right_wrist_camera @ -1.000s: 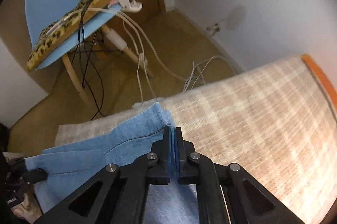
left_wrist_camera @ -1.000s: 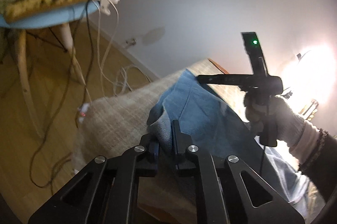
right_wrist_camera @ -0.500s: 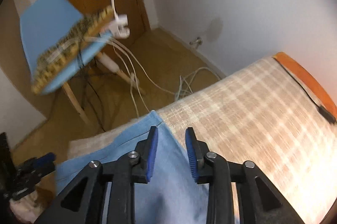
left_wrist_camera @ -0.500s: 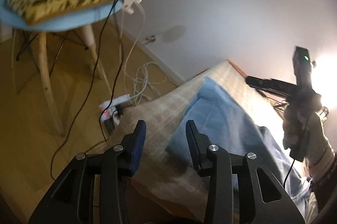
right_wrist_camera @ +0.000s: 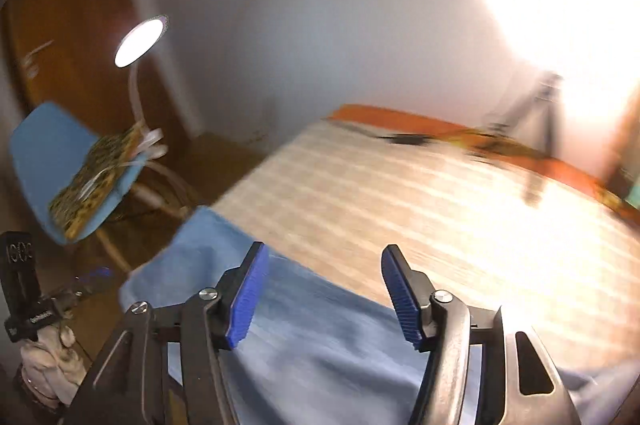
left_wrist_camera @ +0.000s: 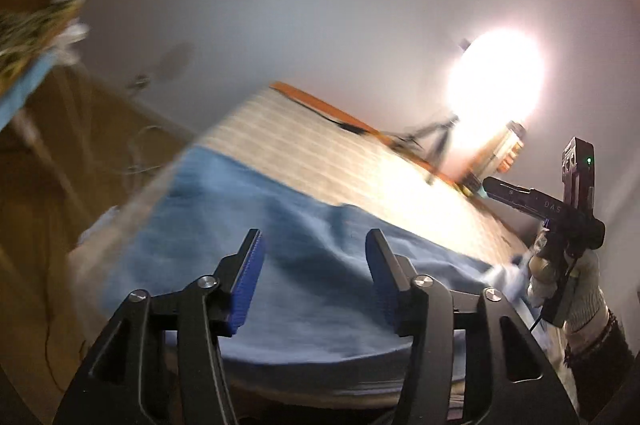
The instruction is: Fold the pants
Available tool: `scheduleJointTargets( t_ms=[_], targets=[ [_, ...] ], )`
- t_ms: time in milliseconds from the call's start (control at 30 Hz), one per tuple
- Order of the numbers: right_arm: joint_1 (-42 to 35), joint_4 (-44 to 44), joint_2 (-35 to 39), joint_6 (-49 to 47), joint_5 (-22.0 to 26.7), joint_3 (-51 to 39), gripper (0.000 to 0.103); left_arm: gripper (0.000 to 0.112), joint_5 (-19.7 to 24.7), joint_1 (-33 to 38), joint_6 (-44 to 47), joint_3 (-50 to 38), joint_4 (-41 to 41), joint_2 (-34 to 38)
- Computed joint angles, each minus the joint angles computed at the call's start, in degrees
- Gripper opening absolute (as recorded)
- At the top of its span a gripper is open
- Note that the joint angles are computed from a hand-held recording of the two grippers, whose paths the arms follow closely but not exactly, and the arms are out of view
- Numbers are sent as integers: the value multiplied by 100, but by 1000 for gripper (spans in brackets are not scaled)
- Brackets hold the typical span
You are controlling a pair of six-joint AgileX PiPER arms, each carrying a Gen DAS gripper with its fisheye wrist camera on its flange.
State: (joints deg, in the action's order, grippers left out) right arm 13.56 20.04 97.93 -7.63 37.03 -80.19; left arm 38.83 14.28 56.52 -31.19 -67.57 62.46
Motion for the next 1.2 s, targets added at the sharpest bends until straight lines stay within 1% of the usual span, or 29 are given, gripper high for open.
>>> scheduleJointTargets(
  t_ms=[100, 133, 233, 333, 400, 433, 467, 533, 600, 667, 700, 800, 867, 933, 1000, 1067, 1100, 1167, 1200],
  targets=[
    [-655, -102, -717, 6, 129, 680, 65, 53, -268, -1130, -599, -469, 468, 254],
    [-885, -190, -941, 53, 200, 867, 65, 54, -330, -1394, -741, -576, 582, 322],
    [-1679, -355, -1517, 57, 366, 1340, 65, 55, -389, -2250, -1085, -1025, 796, 697],
    [-2613, -205, -1899, -148, 586, 1688, 66, 56, -526, -3149, -1655, -1586, 1236, 1186],
    [-3269, 24, -1990, -435, 761, 1815, 66, 56, -520, -3724, -2007, -2045, 1607, 1560],
    [-3672, 166, -1979, -674, 891, 1802, 66, 56, -498, -4071, -2231, -2340, 1855, 1792],
    [-4170, 325, -1937, -1012, 1016, 1785, 66, 56, -434, -4207, -2321, -2525, 1991, 1933],
    [-4747, 428, -1787, -1352, 1191, 1672, 67, 56, -377, -4744, -2691, -3057, 2403, 2368],
    [-5174, 465, -1550, -1513, 1351, 1490, 77, 56, -271, -5114, -3010, -3546, 2732, 2775],
    [-5647, 497, -1246, -1651, 1579, 1217, 78, 56, -224, -5461, -3376, -3965, 3141, 3167],
    [-5807, 466, -1057, -1640, 1612, 1046, 78, 56, -136, -5713, -3648, -4324, 3489, 3467],
    [-6113, 352, -677, -1675, 1596, 721, 80, 56, 191, -6095, -3822, -5052, 3837, 4104],
    [-6171, 148, -266, -1443, 1710, 276, 84, 56, 390, -6269, -3970, -5506, 4059, 4510],
    [-6246, -8, 191, -1163, 1893, -229, 84, 56, 649, -6394, -4024, -5968, 4184, 4889],
    [-6237, -103, 528, -911, 1983, -599, 84, 56, 775, -6485, -4109, -6293, 4348, 5161],
    [-6175, -203, 915, -733, 2100, -1033, 86, 56, 900, -6548, -4233, -6638, 4486, 5431],
    [-6113, -287, 1068, -635, 2177, -1200, 88, 56, 957, -6570, -4296, -6788, 4543, 5549],
    [-5934, -574, 1411, -338, 2324, -1533, 88, 56, 1075, -6615, -4379, -7098, 4635, 5800],
    [-5856, -705, 1526, -205, 2323, -1613, 88, 56, 1129, -6638, -4408, -7238, 4669, 5910]
  ],
)
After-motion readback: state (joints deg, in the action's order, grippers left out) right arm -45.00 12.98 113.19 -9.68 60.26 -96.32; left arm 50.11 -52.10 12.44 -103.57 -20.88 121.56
